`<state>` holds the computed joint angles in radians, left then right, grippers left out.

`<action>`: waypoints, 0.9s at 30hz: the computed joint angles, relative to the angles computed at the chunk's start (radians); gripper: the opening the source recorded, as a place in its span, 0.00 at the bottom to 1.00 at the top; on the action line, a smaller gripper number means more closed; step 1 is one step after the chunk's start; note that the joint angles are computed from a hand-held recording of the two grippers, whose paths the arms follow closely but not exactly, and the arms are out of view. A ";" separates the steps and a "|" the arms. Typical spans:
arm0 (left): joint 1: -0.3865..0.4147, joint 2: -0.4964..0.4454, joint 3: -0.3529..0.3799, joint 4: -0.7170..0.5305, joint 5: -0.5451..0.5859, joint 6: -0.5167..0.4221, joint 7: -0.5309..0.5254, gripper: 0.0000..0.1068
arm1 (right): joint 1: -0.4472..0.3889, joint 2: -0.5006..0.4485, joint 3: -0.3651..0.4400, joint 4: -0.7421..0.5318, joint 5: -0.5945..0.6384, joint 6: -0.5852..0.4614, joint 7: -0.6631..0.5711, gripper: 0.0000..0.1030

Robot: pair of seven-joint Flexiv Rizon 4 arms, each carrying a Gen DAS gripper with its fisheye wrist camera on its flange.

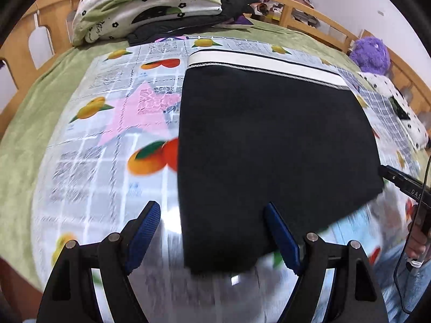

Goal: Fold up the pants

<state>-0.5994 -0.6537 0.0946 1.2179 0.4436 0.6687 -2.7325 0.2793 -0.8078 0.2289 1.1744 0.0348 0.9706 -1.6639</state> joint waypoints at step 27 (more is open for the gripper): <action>-0.209 -0.067 0.031 -0.455 0.208 -0.411 -0.056 0.87 | 0.089 0.399 -0.092 0.419 -0.256 0.292 0.296 0.78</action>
